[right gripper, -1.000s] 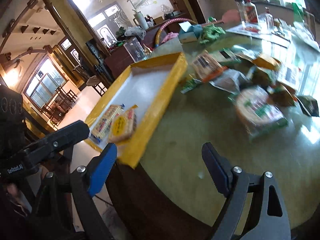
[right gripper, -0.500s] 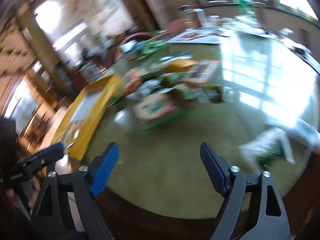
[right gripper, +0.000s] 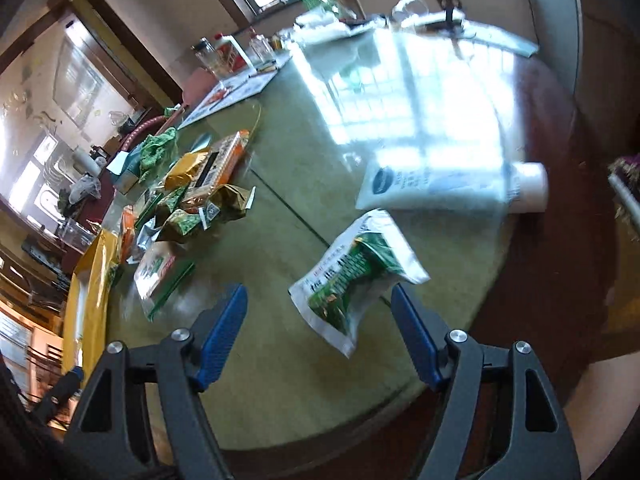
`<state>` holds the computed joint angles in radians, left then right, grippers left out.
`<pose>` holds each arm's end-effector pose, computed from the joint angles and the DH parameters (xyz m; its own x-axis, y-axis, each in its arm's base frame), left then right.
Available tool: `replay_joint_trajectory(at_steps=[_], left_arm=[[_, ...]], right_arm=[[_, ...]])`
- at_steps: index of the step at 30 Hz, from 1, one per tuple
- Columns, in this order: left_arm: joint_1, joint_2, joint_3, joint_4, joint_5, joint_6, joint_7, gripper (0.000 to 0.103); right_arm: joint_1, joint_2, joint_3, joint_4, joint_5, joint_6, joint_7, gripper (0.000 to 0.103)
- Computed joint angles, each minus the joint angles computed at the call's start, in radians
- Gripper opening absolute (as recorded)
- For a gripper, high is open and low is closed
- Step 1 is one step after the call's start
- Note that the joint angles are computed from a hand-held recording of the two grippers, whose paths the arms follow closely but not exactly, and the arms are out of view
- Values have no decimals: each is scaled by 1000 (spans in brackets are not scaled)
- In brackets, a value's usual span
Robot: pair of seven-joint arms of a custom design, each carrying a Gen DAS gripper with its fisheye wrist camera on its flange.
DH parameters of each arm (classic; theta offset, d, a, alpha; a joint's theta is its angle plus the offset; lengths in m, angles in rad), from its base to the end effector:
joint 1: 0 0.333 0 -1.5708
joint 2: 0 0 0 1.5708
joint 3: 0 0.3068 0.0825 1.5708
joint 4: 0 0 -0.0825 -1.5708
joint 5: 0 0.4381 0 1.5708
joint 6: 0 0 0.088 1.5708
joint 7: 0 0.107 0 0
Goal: Organize snacks
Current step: 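Grasp the round biscuit pack with the left tool while the right grasps a green snack bag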
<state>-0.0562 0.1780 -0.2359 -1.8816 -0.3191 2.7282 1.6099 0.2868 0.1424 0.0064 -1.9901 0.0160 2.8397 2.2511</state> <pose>0.6711 -0.1814 0.4591 -0.1586 -0.9425 0.2942 -0.8117 -0.0452 -0.5823 0.6478 0.1945 0.4373 -0.2424 -0.8746 -0.4198 -0.7459 0.4447 -0.4959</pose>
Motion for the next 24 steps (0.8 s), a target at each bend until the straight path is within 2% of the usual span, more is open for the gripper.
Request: replay_joint_trajectory(at_steps=[3, 4, 5, 8, 11, 13, 15, 16, 18, 19, 20, 21, 24], left_arm=[[-23, 88, 12, 110, 96, -10, -21, 81], [-24, 125, 10, 161, 117, -35, -25, 81], [-23, 183, 6, 247, 131, -94, -32, 81], [-34, 332, 10, 462, 162, -239, -123, 81], [-51, 427, 5, 592, 180, -299, -204, 81], [-88, 463, 29, 642, 235, -298, -284, 81], [-153, 515, 88, 726, 343, -331, -409, 81], [-178, 553, 111, 790, 387, -375, -473, 81], [-191, 639, 115, 928, 424, -473, -532, 82], [-204, 656, 127, 957, 457, -500, -553, 83], [-221, 654, 145, 951, 504, -490, -566, 84], [-214, 643, 136, 932, 516, -482, -556, 84], [-200, 570, 127, 804, 564, -424, -512, 86]], right_arm=[[4, 56, -1, 67, 11, -27, -11, 75], [9, 69, -4, 83, 6, -36, -6, 73], [19, 83, -14, 102, -18, -40, 8, 68], [32, 110, -27, 143, -49, -66, 13, 66], [27, 128, -23, 168, -36, -72, -10, 66], [28, 139, -26, 184, -36, -82, -20, 66], [33, 149, -30, 203, -42, -95, -24, 66], [41, 154, -36, 211, -56, -104, -20, 67], [49, 165, -41, 230, -76, -119, -19, 70], [51, 167, -41, 231, -78, -118, -20, 72], [53, 167, -43, 232, -84, -117, -19, 74], [53, 170, -43, 235, -86, -119, -21, 75], [57, 176, -45, 246, -97, -127, -24, 78]])
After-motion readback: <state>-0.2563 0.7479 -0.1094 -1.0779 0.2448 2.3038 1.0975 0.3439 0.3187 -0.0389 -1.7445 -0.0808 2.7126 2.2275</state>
